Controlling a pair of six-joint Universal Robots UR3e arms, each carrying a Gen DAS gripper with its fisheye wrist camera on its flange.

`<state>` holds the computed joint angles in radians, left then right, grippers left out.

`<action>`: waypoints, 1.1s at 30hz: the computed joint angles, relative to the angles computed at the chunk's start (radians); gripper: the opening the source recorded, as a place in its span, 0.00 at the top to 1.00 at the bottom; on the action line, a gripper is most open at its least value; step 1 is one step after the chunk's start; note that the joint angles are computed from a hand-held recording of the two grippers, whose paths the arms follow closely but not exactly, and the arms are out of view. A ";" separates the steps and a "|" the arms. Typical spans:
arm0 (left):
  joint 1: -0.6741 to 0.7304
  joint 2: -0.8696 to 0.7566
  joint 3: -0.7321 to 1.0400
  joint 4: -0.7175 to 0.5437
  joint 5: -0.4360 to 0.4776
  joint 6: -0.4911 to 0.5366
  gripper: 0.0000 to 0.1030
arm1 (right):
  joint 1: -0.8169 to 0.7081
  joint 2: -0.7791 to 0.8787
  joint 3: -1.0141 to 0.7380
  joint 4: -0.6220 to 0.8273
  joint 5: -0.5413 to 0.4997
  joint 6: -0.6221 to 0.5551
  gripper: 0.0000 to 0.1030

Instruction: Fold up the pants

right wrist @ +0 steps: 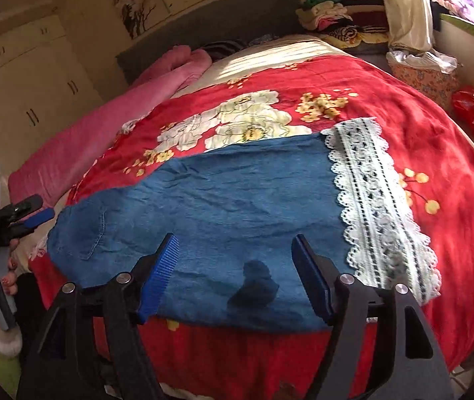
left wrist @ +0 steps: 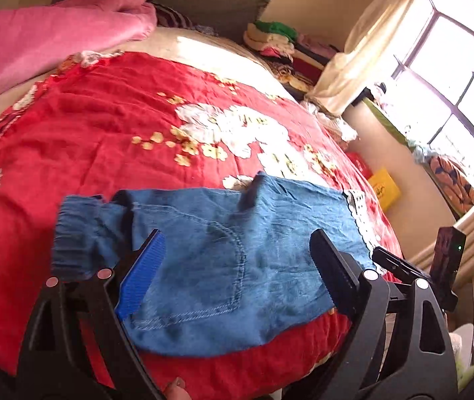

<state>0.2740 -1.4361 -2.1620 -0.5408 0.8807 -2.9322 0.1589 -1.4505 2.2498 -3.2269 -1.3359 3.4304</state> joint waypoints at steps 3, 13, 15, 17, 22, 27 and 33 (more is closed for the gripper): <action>-0.085 -0.222 0.144 0.056 0.136 -0.070 0.21 | 0.015 0.086 -0.112 0.069 0.009 -0.011 0.31; 0.062 -0.341 0.127 0.078 0.096 -0.006 0.46 | -0.097 0.132 0.002 -0.045 0.030 0.097 0.25; 0.048 -0.346 0.127 0.097 0.112 -0.015 0.46 | -0.075 0.160 -0.004 -0.065 -0.001 0.096 0.25; 0.044 -0.350 0.124 0.111 0.108 -0.019 0.46 | -0.022 0.182 -0.049 -0.029 -0.073 0.069 0.20; 0.059 -0.296 0.088 0.098 0.065 0.001 0.33 | -0.003 0.140 -0.037 -0.018 -0.091 0.081 0.19; 0.046 -0.153 0.025 0.061 0.059 0.016 0.10 | -0.033 -0.052 0.128 -0.079 -0.090 0.116 0.15; 0.021 -0.017 0.019 -0.030 0.035 0.042 0.10 | -0.118 -0.368 0.314 -0.010 -0.050 0.123 0.11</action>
